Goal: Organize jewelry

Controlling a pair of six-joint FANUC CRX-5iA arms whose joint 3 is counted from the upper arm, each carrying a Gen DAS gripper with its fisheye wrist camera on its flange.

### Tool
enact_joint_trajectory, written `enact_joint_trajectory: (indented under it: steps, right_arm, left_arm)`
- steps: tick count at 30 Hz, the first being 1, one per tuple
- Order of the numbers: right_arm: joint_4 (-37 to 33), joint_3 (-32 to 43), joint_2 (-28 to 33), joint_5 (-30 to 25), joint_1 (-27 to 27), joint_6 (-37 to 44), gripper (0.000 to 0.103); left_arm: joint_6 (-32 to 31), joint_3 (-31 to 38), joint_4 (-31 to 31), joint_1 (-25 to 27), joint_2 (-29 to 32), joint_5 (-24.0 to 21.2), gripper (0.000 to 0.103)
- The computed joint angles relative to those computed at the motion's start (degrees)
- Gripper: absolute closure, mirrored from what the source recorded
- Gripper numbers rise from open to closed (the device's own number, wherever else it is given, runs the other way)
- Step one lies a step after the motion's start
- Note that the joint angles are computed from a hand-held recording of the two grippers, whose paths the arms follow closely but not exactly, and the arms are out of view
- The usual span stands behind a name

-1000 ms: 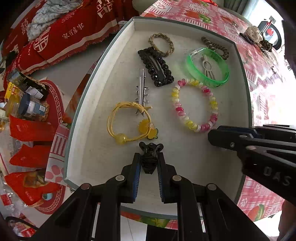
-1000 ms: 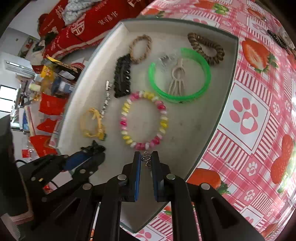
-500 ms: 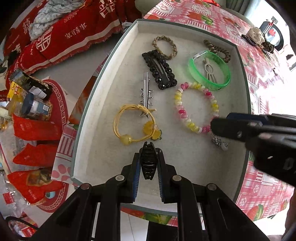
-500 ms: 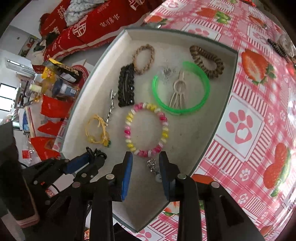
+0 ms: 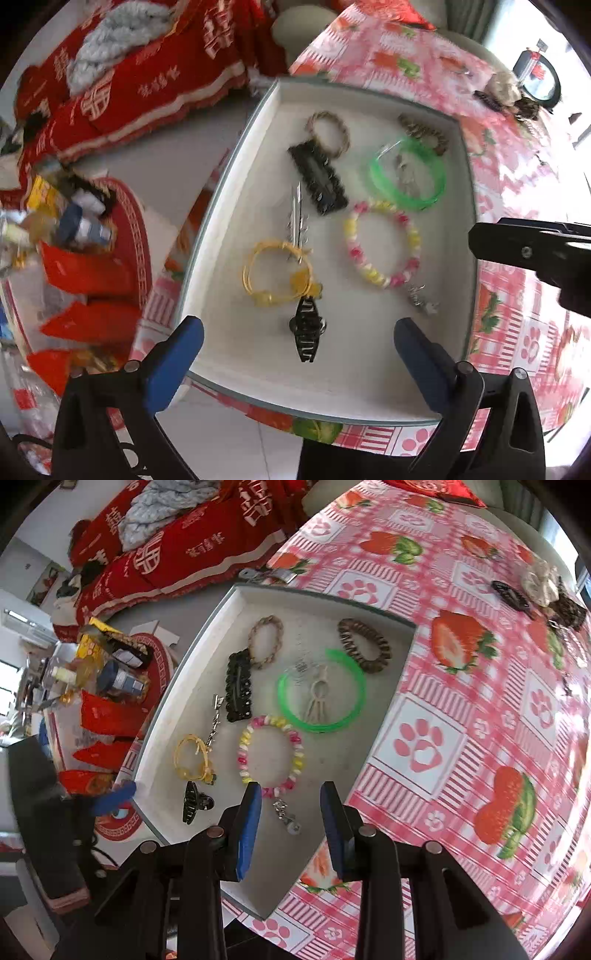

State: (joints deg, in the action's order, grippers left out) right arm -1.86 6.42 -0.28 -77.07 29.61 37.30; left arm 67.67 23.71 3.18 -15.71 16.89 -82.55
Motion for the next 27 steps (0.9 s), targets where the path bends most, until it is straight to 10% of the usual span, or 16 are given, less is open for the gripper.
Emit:
enact_joint_trajectory:
  steps: [8, 18, 27]
  right_arm:
    - [0.65, 1.55, -1.23, -3.78, -0.08, -1.99, 0.065]
    - [6.64, 6.73, -1.82, -11.42, 4.04, -2.71, 0.024]
    - [14.54, 14.22, 0.32, -19.05, 9.17, -3.32, 0.009]
  left_arm:
    - [-0.05, 3.21, 0.5, 0.08, -0.26, -2.94, 0.0]
    - [1.32, 9.71, 0.53, 0.99, -1.02, -6.96, 0.0]
    - [2.02, 14.68, 3.16, 2.57, -1.82, -9.96, 0.0]
